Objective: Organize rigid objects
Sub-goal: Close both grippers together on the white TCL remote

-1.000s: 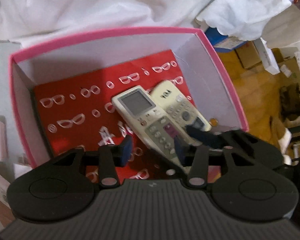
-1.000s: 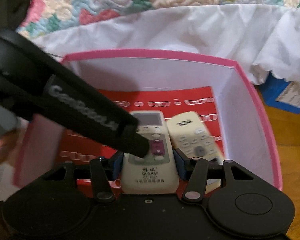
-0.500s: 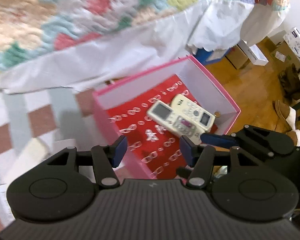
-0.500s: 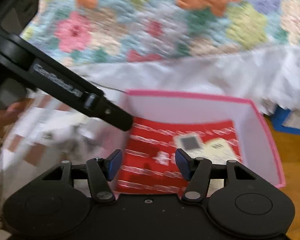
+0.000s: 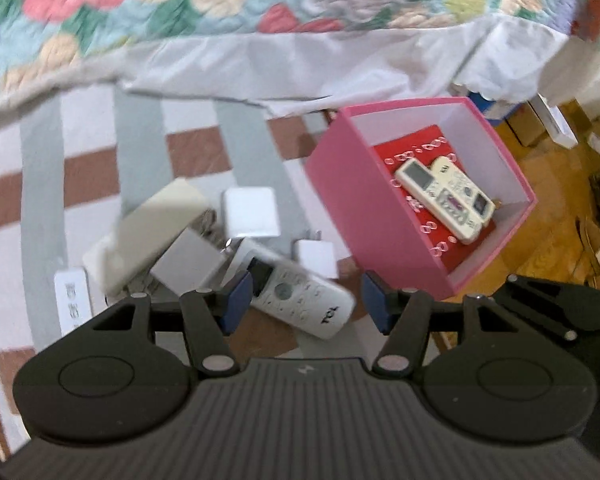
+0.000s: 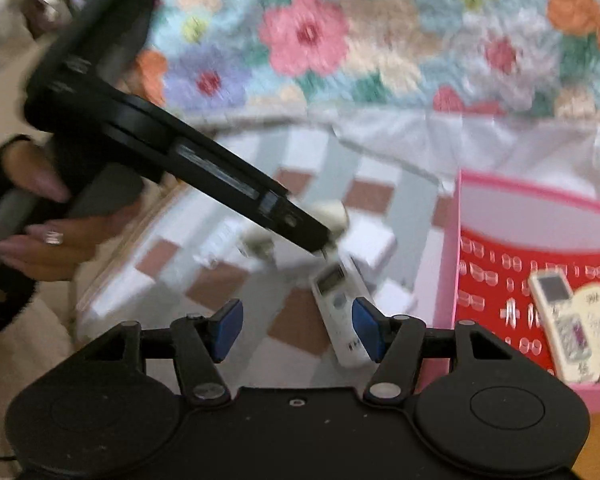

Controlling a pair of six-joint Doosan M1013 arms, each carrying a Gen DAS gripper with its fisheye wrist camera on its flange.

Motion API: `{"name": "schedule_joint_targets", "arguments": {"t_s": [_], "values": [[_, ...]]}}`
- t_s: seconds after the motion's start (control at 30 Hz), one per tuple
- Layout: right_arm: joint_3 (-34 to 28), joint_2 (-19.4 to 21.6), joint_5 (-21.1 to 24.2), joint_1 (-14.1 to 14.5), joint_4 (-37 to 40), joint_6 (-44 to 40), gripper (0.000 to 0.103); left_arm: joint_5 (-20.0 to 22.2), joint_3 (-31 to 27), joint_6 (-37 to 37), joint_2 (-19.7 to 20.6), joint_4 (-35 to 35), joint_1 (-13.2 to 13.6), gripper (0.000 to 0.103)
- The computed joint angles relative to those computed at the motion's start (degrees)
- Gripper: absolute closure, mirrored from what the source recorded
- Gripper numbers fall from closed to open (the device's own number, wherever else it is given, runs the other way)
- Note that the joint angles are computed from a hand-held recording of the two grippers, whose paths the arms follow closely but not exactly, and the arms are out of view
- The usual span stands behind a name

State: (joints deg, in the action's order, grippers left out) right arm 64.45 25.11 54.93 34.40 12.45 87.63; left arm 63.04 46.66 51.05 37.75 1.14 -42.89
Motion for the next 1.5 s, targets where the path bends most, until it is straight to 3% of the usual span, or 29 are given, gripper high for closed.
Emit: {"name": "schedule_joint_targets", "arguments": {"t_s": [0.13, 0.4, 0.63, 0.73, 0.8, 0.87, 1.03, 1.2, 1.3, 1.5], "values": [[-0.96, 2.03, 3.12, 1.86, -7.72, 4.28, 0.037, -1.31, 3.49, -3.48, -0.31, -3.06, 0.76, 0.045], [1.08, 3.58, -1.51, 5.47, -23.84, 1.86, 0.031, -9.7, 11.47, -12.09, -1.93, -6.08, 0.31, 0.046], [0.41, 5.23, -1.03, 5.47, -24.76, 2.37, 0.033, -16.34, 15.13, -15.8, -2.09, -7.96, 0.53, 0.047], [-0.37, 5.19, 0.16, 4.73, -21.55, 2.98, 0.054, -17.47, 16.08, -15.41, -2.11, -10.88, 1.08, 0.049], [-2.19, 5.57, 3.04, 3.36, -15.53, 5.55, 0.069, -18.9, 16.99, -14.11, -2.37, -14.03, 1.44, 0.049], [-3.53, 6.05, 5.97, 2.09, -9.98, 7.18, 0.072, -18.84, 17.11, -13.45, -2.32, -15.65, 1.59, 0.05], [-3.44, 6.1, 7.68, 1.93, -6.86, 3.23, 0.062, -16.56, 16.5, -14.63, -2.0, -14.46, 1.48, 0.052], [-3.17, 6.25, 6.83, 3.52, -9.34, -1.86, 0.04, -17.28, 16.86, -14.54, -2.11, -14.6, 1.55, 0.052], [-3.48, 7.12, 6.59, 4.24, -12.57, -1.85, 0.038, -16.35, 16.58, -14.47, -2.03, -13.51, 1.38, 0.063], [-2.79, 6.83, 5.03, 2.95, -8.38, 1.54, 0.04, -16.76, 17.09, -14.74, -2.29, -13.83, 1.45, 0.063]]}}
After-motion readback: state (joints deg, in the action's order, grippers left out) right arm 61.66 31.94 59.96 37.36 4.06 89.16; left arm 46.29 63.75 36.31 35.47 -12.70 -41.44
